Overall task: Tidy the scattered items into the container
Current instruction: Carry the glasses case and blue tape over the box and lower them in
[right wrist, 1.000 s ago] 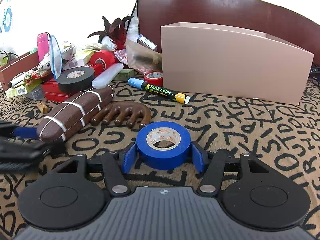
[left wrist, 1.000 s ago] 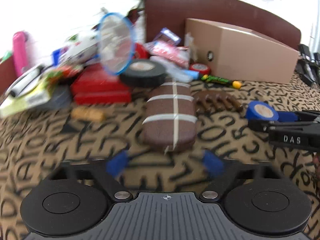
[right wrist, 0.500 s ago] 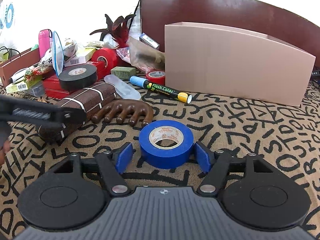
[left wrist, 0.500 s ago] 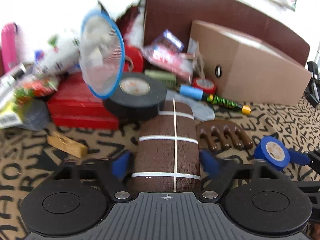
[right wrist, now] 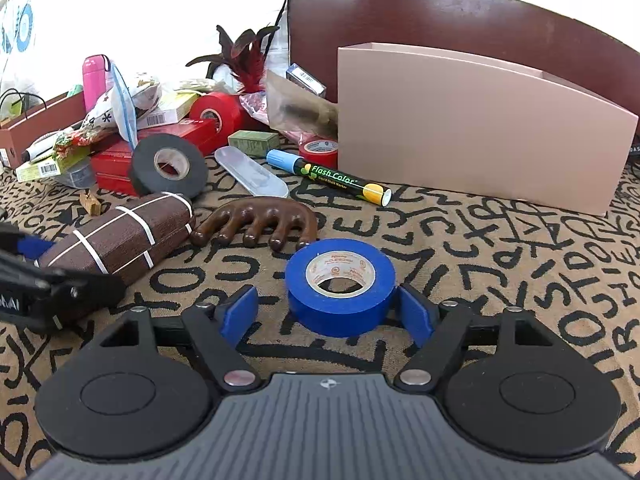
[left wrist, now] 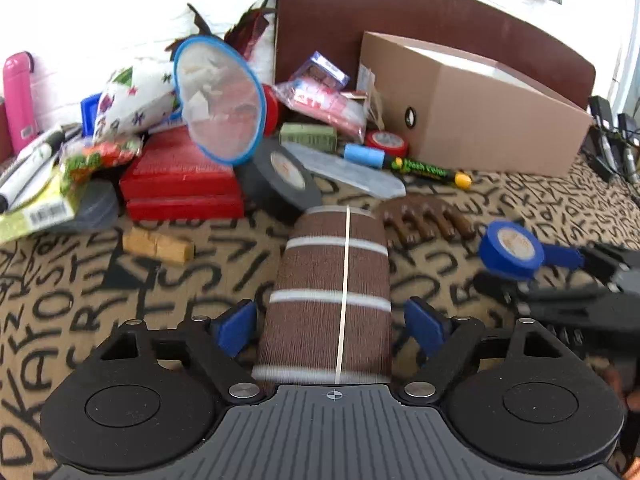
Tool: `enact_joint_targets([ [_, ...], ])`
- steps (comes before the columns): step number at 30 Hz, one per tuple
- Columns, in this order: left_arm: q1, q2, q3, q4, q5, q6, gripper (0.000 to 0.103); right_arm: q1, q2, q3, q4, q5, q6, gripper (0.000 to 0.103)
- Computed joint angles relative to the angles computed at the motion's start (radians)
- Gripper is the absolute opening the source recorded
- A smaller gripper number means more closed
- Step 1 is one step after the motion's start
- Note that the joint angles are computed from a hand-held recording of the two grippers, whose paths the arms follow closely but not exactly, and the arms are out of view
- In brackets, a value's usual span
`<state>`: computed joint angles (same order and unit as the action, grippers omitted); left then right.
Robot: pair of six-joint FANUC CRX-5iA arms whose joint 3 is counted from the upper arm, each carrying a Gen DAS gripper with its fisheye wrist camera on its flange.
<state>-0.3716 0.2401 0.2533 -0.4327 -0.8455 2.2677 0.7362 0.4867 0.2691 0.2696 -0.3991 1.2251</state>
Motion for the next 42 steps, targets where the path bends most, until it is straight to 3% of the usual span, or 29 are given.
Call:
enact_joint_targets([
  [2, 0.016, 0.028, 0.022, 0.033, 0.005, -0.039, 0.083, -0.001, -0.001, -0.003, 0.002, 0.003, -0.004, 0.079],
  [4, -0.003, 0.058, 0.065, -0.024, -0.042, -0.039, 0.065, -0.001, -0.001, -0.001, -0.003, 0.002, 0.000, 0.079],
  [5, -0.007, 0.059, 0.068, -0.035, -0.046, -0.047, 0.064, -0.002, 0.000, 0.001, -0.008, 0.000, 0.005, 0.080],
  [8, -0.001, 0.045, 0.047, -0.023, -0.027, -0.046, 0.064, -0.001, -0.001, -0.001, -0.003, 0.001, 0.000, 0.081],
  [10, 0.001, 0.046, 0.046, -0.022, -0.019, -0.041, 0.078, -0.002, 0.001, 0.002, -0.003, -0.001, 0.000, 0.081],
  [11, 0.002, 0.053, 0.054, -0.018, -0.023, -0.046, 0.079, -0.002, 0.002, 0.004, -0.003, -0.002, -0.001, 0.081],
  [13, 0.005, 0.069, 0.078, -0.010, -0.039, -0.065, 0.077, -0.002, 0.004, 0.007, -0.004, -0.005, -0.003, 0.082],
  [14, 0.002, 0.078, 0.094, -0.018, -0.053, -0.072, 0.066, -0.002, 0.004, 0.009, -0.011, -0.006, 0.000, 0.082],
  [15, 0.002, 0.083, 0.103, -0.018, -0.061, -0.082, 0.064, -0.003, 0.004, 0.011, -0.017, -0.007, 0.002, 0.082],
  [18, 0.009, 0.075, 0.087, -0.006, -0.044, -0.088, 0.064, -0.004, 0.004, 0.010, -0.016, -0.005, -0.005, 0.081],
  [20, 0.004, 0.067, 0.070, -0.024, -0.025, -0.075, 0.069, -0.001, 0.001, -0.016, 0.058, 0.013, -0.080, 0.074],
  [23, -0.008, 0.068, 0.069, -0.054, -0.025, -0.060, 0.073, -0.001, 0.003, -0.013, 0.063, 0.011, -0.093, 0.074],
  [27, -0.008, 0.072, 0.077, -0.052, -0.034, -0.068, 0.063, 0.003, 0.012, -0.012, 0.117, 0.004, -0.134, 0.072],
  [28, -0.007, 0.071, 0.078, -0.045, -0.039, -0.073, 0.063, 0.004, 0.010, -0.024, 0.152, 0.012, -0.164, 0.062],
  [31, -0.012, 0.063, 0.079, -0.034, -0.062, -0.080, 0.063, 0.007, 0.001, -0.043, 0.182, 0.017, -0.205, 0.062],
  [33, -0.011, 0.046, 0.061, -0.004, -0.061, -0.093, 0.063, 0.010, -0.014, -0.048, 0.143, 0.010, -0.188, 0.062],
  [39, 0.006, -0.005, 0.013, 0.115, -0.006, -0.160, 0.063, -0.002, -0.077, -0.004, -0.213, -0.064, 0.076, 0.061],
  [42, 0.004, -0.011, 0.029, 0.135, 0.029, -0.188, 0.063, -0.002, -0.109, -0.026, -0.205, -0.052, 0.083, 0.061],
])
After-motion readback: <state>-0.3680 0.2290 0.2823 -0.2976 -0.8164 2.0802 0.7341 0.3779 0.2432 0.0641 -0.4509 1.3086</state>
